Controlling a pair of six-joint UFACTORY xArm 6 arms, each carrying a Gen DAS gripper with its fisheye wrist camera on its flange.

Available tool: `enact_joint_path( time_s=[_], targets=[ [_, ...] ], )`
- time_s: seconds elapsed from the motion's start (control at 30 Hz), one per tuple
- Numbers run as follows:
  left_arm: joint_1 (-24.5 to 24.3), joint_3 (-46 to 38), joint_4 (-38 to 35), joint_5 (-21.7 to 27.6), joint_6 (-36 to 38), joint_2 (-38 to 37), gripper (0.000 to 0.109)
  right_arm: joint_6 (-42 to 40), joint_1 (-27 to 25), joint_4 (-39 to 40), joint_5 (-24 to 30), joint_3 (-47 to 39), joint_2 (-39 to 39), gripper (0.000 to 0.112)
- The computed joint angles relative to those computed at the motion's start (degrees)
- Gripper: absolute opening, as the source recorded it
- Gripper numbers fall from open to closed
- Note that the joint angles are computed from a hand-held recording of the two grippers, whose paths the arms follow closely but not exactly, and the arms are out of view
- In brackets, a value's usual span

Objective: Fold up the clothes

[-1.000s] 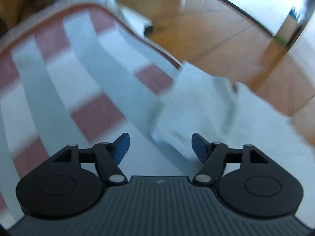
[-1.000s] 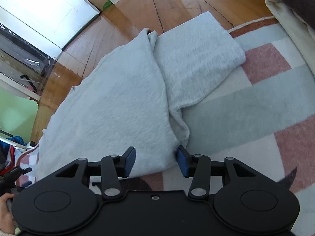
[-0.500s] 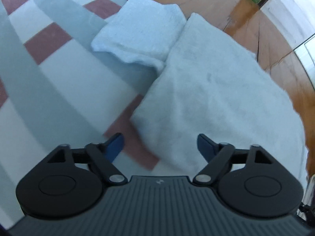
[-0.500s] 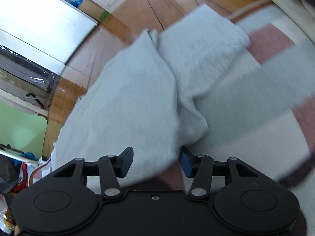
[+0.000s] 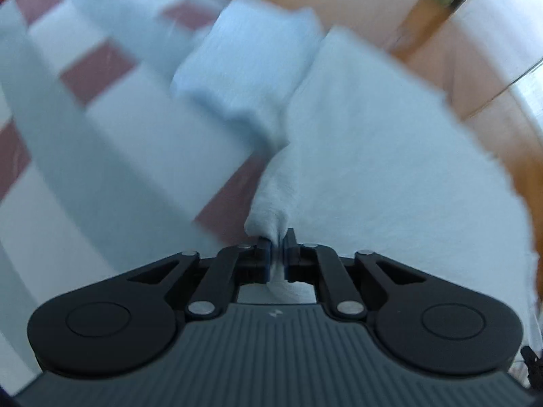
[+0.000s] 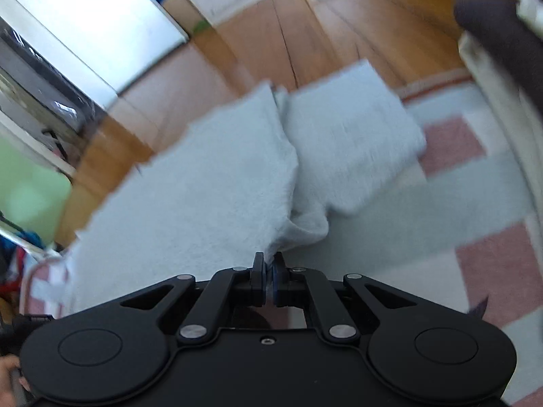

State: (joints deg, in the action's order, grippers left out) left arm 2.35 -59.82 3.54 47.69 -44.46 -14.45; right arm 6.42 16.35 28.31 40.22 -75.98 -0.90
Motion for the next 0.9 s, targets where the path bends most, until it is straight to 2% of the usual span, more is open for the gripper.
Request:
enact_joint_path(
  time_s=[0.03, 0.07, 0.13, 0.2, 0.23, 0.27, 0.3, 0.37, 0.43, 0.47, 0.6, 0.63, 0.67, 0.73, 0.83, 0.9],
  targets=[
    [-0.41, -1.17, 2.3, 1.43, -0.27, 0.56, 0.017, 1.17, 0.36, -1.38, -0.27, 0.78, 0.2, 0.005],
    [-1.36, -2.71, 6.44, 3.57, -1.18, 0.95, 0.027, 2.22, 0.93, -3.62, -1.02, 1.69, 0.13, 0.005],
    [-4.3, -5.77, 17.3, 9.58, -3.82, 2.1, 0.036, 1.52, 1.87, -7.02, -1.67, 2.74, -0.47, 0.005],
    [-7.26, -8.31, 25.48, 15.35, -5.11, 3.36, 0.038, 2.06, 1.84, -11.73, -0.35, 1.7, -0.36, 0.009],
    [-8.12, -9.08, 27.38, 16.76, -5.14, 3.46, 0.038, 3.33, 1.71, -14.26, 0.22, 1.15, -0.26, 0.017],
    [-8.72, -9.08, 28.38, 16.44, -5.1, 2.82, 0.038, 6.97, 0.98, -15.23, 0.42, 0.95, -0.31, 0.042],
    [-8.99, -8.09, 28.25, 13.85, -5.08, 1.26, 0.04, 10.5, 0.21, -15.99, 0.67, 0.69, -0.33, 0.061],
    [-8.56, -5.87, 26.05, 6.39, -3.24, -1.19, 0.047, 13.66, -2.22, -10.32, -0.84, 1.68, -1.17, 0.062],
    [-9.43, -6.93, 21.18, 1.19, 0.53, -0.21, 0.051, 11.27, -4.68, -0.83, -1.68, 1.85, -1.08, 0.062],
    [-10.07, -7.97, 18.3, -0.87, 2.72, 0.8, 0.053, 10.78, -5.34, 1.51, -1.75, 1.24, -0.44, 0.063],
    [-16.33, -17.16, 9.54, -3.46, 15.89, 9.95, 0.055, 8.66, -7.11, 8.49, -0.37, -2.34, 2.87, 0.063],
    [-18.8, -19.25, 10.64, -4.34, 18.67, 12.35, 0.056, 8.6, -7.55, 8.63, 0.85, -3.94, 4.07, 0.063],
    [-21.23, -20.59, 12.24, -5.98, 21.93, 14.38, 0.062, 9.54, -7.96, 8.49, 2.52, -5.18, 4.59, 0.063],
    [-25.51, -22.99, 11.34, -9.1, 30.54, 18.06, 0.064, 9.34, -8.96, 9.62, 6.64, -8.01, 5.48, 0.064],
    [-28.86, -27.17, 1.09, -10.03, 40.52, 23.1, 0.064, 6.63, -10.57, 11.11, 13.57, -13.39, 7.33, 0.064],
    [-30.77, -30.81, -5.9, -9.72, 46.89, 26.85, 0.064, 5.09, -11.62, 9.04, 17.86, -18.35, 9.89, 0.071]
  ],
)
